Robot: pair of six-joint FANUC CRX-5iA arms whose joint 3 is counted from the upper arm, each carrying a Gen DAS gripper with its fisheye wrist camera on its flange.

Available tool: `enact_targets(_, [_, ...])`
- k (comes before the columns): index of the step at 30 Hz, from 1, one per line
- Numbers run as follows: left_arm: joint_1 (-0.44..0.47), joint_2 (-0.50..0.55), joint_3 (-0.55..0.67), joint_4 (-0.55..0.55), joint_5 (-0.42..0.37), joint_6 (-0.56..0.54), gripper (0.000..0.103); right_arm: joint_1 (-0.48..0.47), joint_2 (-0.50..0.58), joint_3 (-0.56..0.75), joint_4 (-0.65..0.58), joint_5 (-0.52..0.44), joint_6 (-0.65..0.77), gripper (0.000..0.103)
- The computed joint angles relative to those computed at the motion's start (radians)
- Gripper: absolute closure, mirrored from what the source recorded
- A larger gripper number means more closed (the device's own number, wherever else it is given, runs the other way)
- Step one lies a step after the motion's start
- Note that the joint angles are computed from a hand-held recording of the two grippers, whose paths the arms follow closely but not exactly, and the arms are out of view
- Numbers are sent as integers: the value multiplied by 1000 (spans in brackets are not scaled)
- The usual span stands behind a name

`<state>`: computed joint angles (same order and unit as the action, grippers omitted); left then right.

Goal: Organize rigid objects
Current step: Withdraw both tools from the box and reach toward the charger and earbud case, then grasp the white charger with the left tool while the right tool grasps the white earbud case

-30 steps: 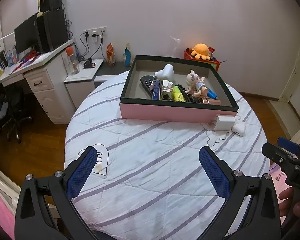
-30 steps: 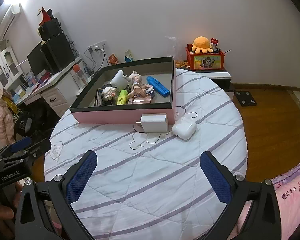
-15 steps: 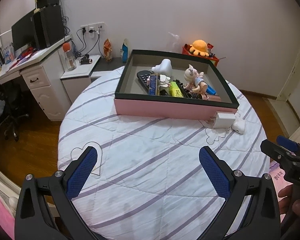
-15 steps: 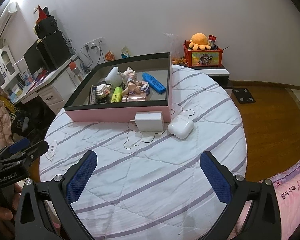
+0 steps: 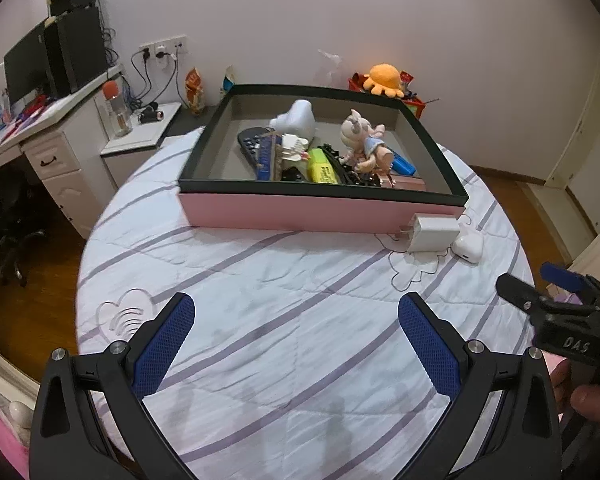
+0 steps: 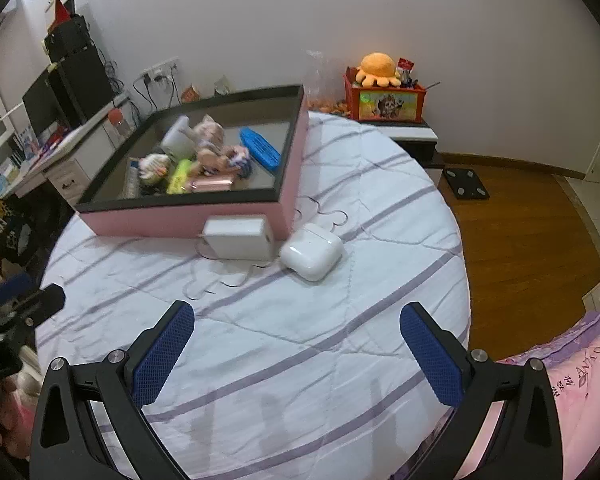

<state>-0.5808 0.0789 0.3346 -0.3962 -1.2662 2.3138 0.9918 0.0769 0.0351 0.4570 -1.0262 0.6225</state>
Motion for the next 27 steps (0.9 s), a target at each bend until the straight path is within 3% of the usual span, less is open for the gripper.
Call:
enact_targets(9, [-15,121,105,32,-15,-40,0,-56,55,18,-18,4,121,1])
enact_targets(19, [-5,211,193,49,-60,-62,0,-125,131,89,-103,47,340,15])
enact_targets(24, [-4,246,226,61,-70,-80,0,-132,149,107,-119,81,417,28])
enact_targets(27, [-4,258,238,63,-74,-88,0,-139,153,115,-147,106,464,43])
